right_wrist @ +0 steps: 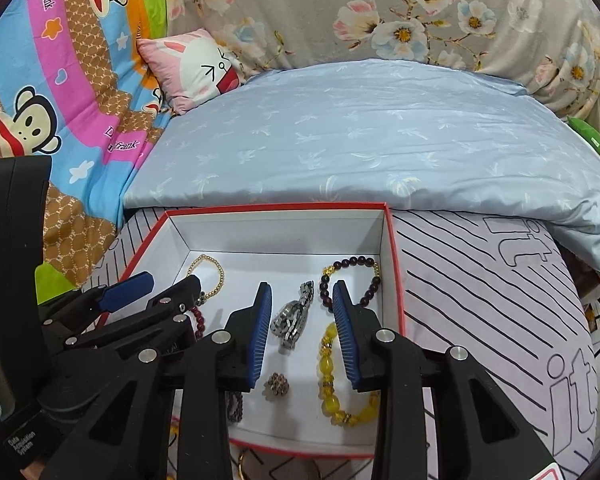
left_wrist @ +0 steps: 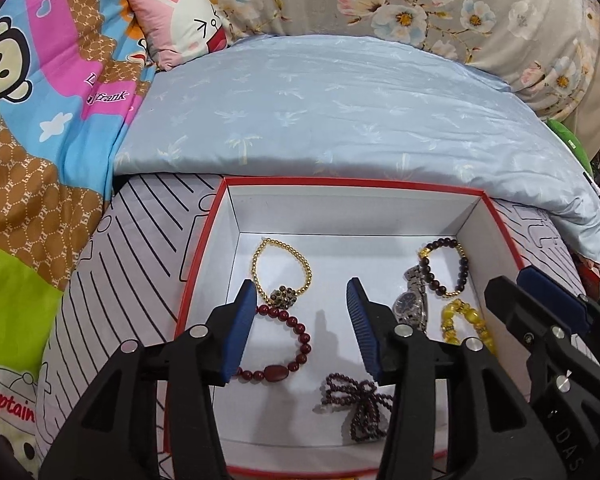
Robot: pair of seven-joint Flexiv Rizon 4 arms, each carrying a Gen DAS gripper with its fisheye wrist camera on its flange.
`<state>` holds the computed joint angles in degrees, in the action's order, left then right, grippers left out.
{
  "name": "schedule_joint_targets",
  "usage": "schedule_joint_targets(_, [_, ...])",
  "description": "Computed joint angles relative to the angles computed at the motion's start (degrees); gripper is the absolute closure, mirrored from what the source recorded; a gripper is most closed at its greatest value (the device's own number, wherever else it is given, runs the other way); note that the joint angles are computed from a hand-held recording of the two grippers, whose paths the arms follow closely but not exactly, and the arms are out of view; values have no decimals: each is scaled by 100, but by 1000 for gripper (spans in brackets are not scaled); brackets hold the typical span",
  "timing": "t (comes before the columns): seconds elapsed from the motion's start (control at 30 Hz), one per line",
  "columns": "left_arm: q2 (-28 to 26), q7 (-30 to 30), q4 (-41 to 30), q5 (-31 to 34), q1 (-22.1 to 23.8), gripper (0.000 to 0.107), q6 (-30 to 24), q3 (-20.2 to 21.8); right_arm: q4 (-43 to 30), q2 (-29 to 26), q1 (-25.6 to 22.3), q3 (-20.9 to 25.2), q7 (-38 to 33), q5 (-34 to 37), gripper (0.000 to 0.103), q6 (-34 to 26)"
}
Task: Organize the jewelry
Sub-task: 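Lower the watch and ring into the box and open both tools, then withdraw both tools toward the yellow bead bracelet and gold bangle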
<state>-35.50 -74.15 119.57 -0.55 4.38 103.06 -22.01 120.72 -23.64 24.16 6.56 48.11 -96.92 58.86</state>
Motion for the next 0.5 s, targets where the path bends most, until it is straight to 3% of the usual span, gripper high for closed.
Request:
schedule_joint_targets(0.23, [416, -140, 595, 261, 542, 59, 167, -417, 437, 442, 173, 218, 113, 215, 66, -306])
schedule_joint_targets(0.3, [545, -189, 874, 450, 970, 54, 214, -771, 551, 541, 273, 303, 111, 373, 65, -433])
schedule_joint_targets(0.5, [854, -446, 1535, 892, 1716, 54, 386, -1178, 874, 706, 577, 502, 339, 746, 65, -646])
